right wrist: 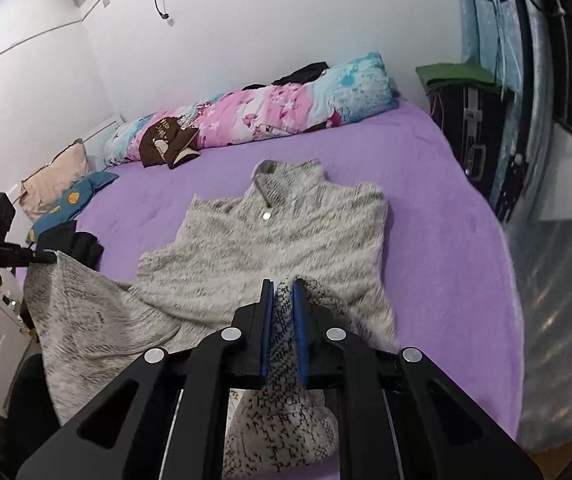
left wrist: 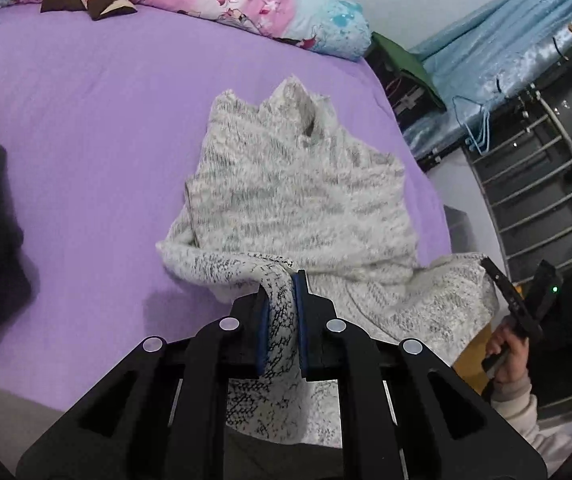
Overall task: Fold large clothes
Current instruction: 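Lift the hem with both tools and fold it toward the collar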
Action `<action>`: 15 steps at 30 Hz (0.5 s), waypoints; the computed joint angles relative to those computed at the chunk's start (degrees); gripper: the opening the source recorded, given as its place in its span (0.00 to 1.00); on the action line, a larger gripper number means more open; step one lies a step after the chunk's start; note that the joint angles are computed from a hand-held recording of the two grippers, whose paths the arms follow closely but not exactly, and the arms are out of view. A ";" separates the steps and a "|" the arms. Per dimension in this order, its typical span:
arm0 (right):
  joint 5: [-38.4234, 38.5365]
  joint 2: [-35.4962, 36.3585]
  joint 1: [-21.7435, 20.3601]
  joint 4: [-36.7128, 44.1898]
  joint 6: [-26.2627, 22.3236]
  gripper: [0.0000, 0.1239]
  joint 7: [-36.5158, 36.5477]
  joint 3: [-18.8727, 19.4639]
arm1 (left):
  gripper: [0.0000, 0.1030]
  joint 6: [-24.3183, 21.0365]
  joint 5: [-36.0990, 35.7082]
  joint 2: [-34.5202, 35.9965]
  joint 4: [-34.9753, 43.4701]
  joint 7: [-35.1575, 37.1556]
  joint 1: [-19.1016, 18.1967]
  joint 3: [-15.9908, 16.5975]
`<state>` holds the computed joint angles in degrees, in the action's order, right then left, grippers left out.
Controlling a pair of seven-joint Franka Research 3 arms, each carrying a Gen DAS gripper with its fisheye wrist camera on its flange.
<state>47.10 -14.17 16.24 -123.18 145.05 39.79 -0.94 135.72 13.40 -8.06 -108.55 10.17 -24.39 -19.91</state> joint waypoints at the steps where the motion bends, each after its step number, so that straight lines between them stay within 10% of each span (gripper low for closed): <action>1: 0.42 1.28 0.04 1.54 -0.03 0.08 0.00 -0.18 | 0.09 0.00 -0.30 0.21 0.41 0.55 0.31 0.50; 15: 2.63 20.16 -4.84 22.84 -1.37 0.01 6.64 2.65 | 0.09 1.99 -8.43 9.03 9.25 11.42 5.30 4.87</action>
<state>49.73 5.99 11.41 -100.35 143.68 46.43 1.71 137.70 4.97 0.98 -99.30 21.59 -19.09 -15.04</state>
